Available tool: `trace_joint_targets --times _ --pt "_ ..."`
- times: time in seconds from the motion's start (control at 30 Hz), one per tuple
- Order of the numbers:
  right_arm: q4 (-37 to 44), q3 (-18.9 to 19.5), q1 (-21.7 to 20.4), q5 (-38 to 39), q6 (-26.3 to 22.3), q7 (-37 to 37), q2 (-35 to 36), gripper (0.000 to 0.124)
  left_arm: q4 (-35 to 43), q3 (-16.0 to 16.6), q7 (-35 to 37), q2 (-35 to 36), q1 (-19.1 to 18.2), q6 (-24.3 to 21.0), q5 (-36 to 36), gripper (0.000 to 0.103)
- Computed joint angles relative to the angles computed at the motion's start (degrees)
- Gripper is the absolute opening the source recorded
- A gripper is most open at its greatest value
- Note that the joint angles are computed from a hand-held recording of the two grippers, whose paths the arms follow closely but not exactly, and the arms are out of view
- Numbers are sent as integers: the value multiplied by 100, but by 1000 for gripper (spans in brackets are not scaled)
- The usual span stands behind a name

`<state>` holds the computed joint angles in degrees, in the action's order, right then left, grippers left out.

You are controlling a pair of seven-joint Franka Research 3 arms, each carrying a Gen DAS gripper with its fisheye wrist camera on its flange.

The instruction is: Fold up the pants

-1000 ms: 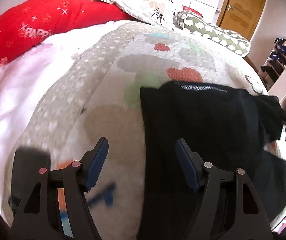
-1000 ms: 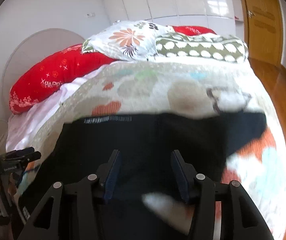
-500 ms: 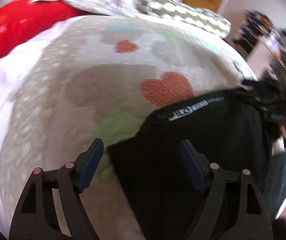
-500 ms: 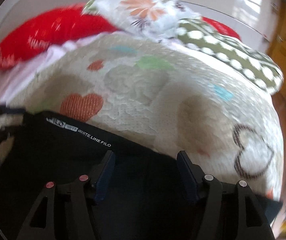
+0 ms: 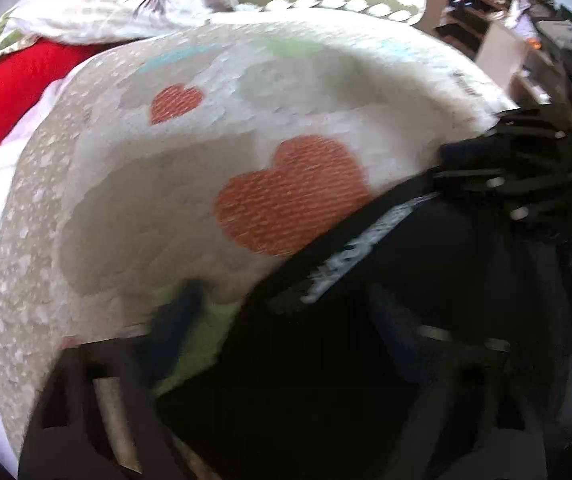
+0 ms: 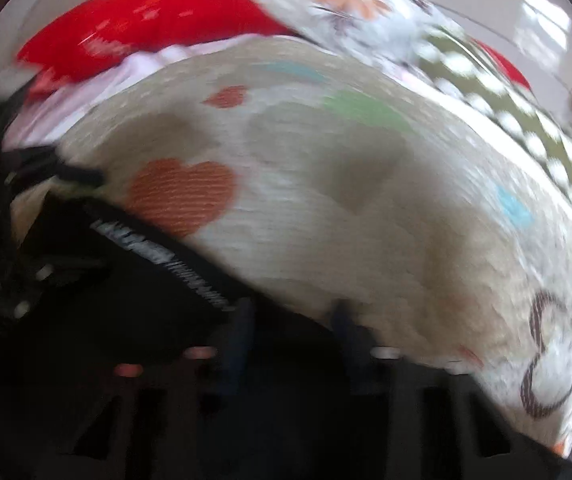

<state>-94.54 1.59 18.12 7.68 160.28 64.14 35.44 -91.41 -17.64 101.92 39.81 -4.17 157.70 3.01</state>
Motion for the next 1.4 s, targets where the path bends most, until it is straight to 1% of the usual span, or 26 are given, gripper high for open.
trace_joint_targets --times 0.03,0.07,0.1,0.13,0.2,0.23,0.33,0.37,0.4,0.47,0.5,0.53,0.6,0.67,0.73,0.77,0.83,0.9,0.97,1.03,1.1,1.17,1.2,1.3,1.37,1.4 --pt "-42 -190 195 -213 46 92 -32 22 -72 -104 181 -59 66 10 -59 40" --pt "-74 -252 263 -313 60 126 -68 21 -220 -7 103 -175 -23 159 84 25" --pt "-126 -224 243 -321 97 114 -117 21 -305 -73 173 -235 28 185 63 18" --pt "-219 -189 204 -278 189 133 -187 21 -486 -74 177 -350 24 331 81 16" --pt "-381 -109 97 -120 203 219 -341 21 -855 46 57 -591 -73 692 216 14" --pt "-439 12 -26 26 171 182 -408 22 -1096 -12 46 -742 -15 909 210 13" --pt "-915 820 -788 1095 249 -380 -802 30 -1931 -585 243 -1279 512 1593 -60 13" --pt "-1056 949 -923 1418 272 -503 -930 45 -2216 -681 275 -1472 592 1855 -44 13" --pt "-1226 1185 -1160 1893 265 -744 -1087 52 -2625 -785 293 -1748 677 2245 6 13" --pt "-1553 1528 -1579 2915 129 -1139 -1457 52 -3265 -950 -5 -2220 829 2744 339 13" --pt "-1681 1649 -1747 3425 67 -1326 -1614 52 -3447 -1057 92 -2342 882 2924 192 13" --pt "-1849 1823 -2009 4166 -88 -1584 -1829 52 -3778 -1352 -42 -2569 1135 3148 267 13" --pt "-2122 1917 -2408 5520 -655 -1822 -2218 55 -4187 -1393 -179 -2886 1114 3423 354 13" --pt "-2402 1888 -2619 6706 -1124 -2298 -2549 56 -4619 -1676 -496 -3182 1335 3668 688 13" --pt "-2740 1769 -2674 7621 -1404 -2722 -2868 69 -4985 -1842 -910 -3431 1467 3852 1136 12" --pt "-2860 1697 -2611 7649 -1375 -2634 -2960 76 -5174 -1881 -1124 -3568 1485 3925 1350 10" --pt "-3039 1552 -2472 7515 -1366 -2387 -3071 76 -5510 -1789 -1139 -3822 1264 4033 1309 10" --pt "-3177 1397 -2386 7814 -1529 -2517 -3141 76 -5764 -1680 -1686 -4002 1174 4065 1943 9" --pt "-3218 1216 -2331 7980 -1967 -2504 -3103 76 -6045 -1710 -1292 -4178 1065 4176 1625 8" --pt "-3313 1021 -2296 8285 -2359 -2660 -3134 76 -6212 -1267 -1950 -4311 793 4282 2355 8" --pt "-3389 920 -2116 8468 -2103 -2882 -3184 76 -6305 -1184 -1935 -4359 706 4281 2173 8" --pt "-3422 877 -1736 7496 -1049 -2118 -3168 76 -6335 -1209 -1692 -4319 673 4238 1542 8" --pt "-3492 774 -1569 7262 -812 -1844 -3168 76 -6301 -1027 -2023 -4290 618 4211 1785 8" --pt "-3699 613 -1521 7734 -1145 -2225 -3301 76 -6215 24 -4167 -4359 231 4327 3785 8" --pt "-3826 519 -1328 7655 -794 -2316 -3378 76 -6300 317 -4684 -4499 103 4504 4063 8" --pt "-3823 447 -1263 7664 -791 -2429 -3350 76 -6292 508 -5061 -4539 -8 4542 4306 8"
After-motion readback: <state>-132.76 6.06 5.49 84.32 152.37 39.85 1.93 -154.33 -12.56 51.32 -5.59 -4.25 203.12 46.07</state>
